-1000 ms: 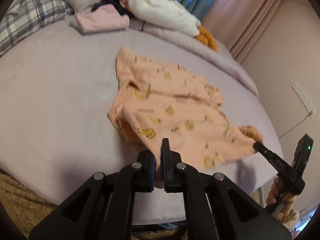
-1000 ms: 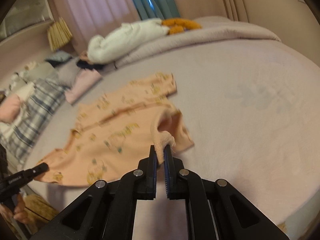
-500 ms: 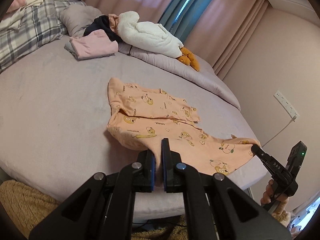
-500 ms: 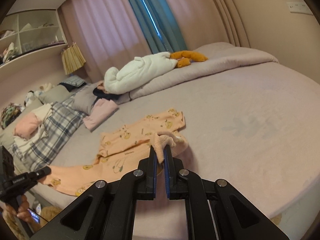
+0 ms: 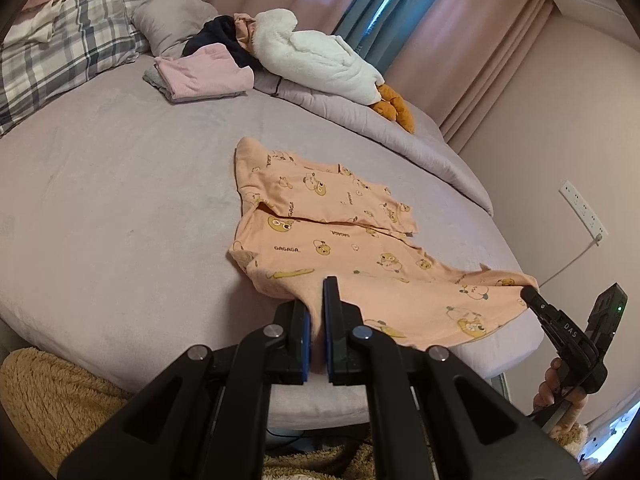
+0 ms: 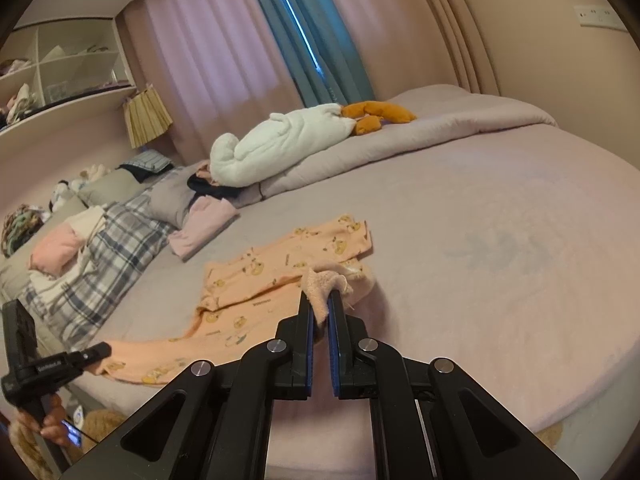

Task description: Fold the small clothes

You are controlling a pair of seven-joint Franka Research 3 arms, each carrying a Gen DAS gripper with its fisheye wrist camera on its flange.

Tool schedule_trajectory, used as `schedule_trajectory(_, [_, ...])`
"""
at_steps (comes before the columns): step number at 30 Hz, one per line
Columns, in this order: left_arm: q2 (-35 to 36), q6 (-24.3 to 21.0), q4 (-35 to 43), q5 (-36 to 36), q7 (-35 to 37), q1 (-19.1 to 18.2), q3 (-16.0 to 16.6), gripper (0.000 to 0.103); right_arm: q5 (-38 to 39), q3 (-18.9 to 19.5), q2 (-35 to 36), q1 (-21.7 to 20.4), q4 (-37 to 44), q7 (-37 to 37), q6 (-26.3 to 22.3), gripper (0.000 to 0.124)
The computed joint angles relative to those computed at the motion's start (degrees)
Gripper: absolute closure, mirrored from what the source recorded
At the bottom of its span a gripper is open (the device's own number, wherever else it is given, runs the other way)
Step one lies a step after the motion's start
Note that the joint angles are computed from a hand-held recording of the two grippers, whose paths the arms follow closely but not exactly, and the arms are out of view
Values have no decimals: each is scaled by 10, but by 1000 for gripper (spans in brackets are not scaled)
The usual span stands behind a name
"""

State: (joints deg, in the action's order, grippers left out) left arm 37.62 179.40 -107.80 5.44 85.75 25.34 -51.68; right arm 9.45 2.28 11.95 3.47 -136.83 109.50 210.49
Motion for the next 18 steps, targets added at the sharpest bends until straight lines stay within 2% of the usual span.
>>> schedule_trajectory(3, [8, -7, 19, 1, 3, -10, 5, 98, -11, 2, 6, -7, 14, 5, -10, 116])
schedule_trajectory(7, [16, -9, 57, 0, 8, -46, 34, 98, -39, 7, 15, -23, 37, 19, -17, 116])
schedule_trajectory(12, [56, -57, 143, -23, 30, -83, 55, 98, -80, 18, 39, -47, 87, 31, -46, 116])
schedule_trajectory(15, [77, -88, 206, -38, 37, -121, 87, 98, -66, 18, 64, -47, 131, 11, -77, 116])
schedule_trajectory(18, [107, -134, 291, -49, 36, -171, 132, 98, -94, 58, 99, -95, 191, 17, -113, 116])
